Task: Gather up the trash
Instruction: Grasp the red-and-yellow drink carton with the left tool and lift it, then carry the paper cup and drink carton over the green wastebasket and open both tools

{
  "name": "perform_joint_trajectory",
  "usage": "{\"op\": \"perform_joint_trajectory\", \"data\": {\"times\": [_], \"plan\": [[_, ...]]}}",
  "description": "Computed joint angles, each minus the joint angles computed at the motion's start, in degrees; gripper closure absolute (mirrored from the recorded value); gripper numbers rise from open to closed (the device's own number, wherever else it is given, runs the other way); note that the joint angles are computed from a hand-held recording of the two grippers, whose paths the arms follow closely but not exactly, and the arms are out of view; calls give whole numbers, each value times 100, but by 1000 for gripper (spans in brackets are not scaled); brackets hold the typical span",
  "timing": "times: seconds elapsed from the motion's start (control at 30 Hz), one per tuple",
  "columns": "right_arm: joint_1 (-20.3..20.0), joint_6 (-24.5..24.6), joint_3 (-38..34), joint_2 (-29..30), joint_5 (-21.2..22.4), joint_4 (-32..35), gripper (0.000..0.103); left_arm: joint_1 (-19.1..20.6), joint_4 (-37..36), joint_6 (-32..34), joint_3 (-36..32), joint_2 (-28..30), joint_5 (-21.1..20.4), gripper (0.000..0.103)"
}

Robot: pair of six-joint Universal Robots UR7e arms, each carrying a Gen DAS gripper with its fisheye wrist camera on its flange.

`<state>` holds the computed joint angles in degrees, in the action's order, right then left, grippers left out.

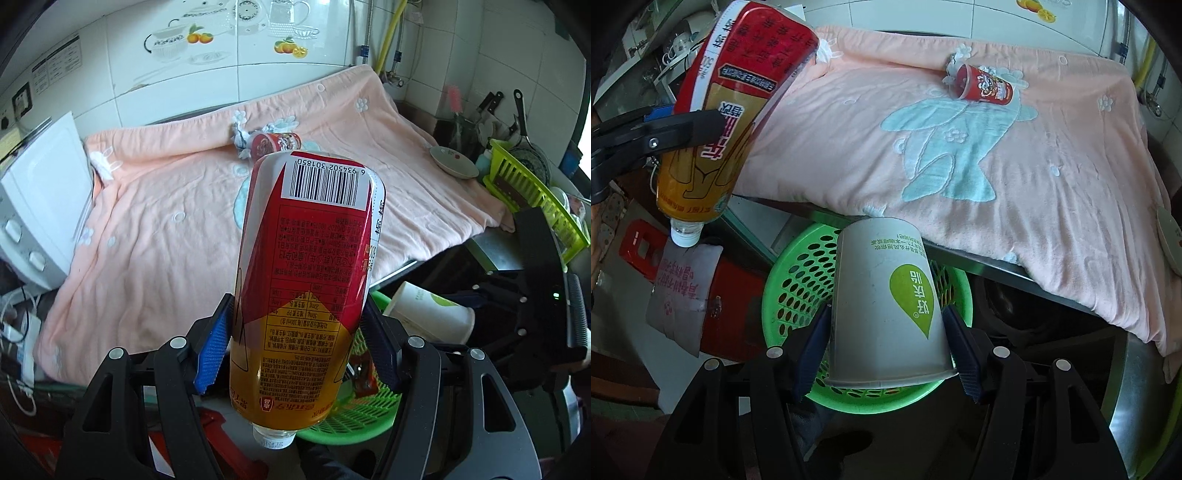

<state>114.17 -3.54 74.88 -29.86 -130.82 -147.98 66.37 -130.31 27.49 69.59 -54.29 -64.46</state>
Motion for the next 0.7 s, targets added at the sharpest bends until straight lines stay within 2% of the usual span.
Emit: {"op": "perform_joint_trajectory", "data": {"times": [0.23, 0.7], "plan": [[5, 6, -54, 63, -66, 75, 43, 17, -208, -323, 499, -333, 6, 38], [9, 5, -92, 94, -95, -6, 38, 127, -219, -901, 825, -553, 9, 38]]}}
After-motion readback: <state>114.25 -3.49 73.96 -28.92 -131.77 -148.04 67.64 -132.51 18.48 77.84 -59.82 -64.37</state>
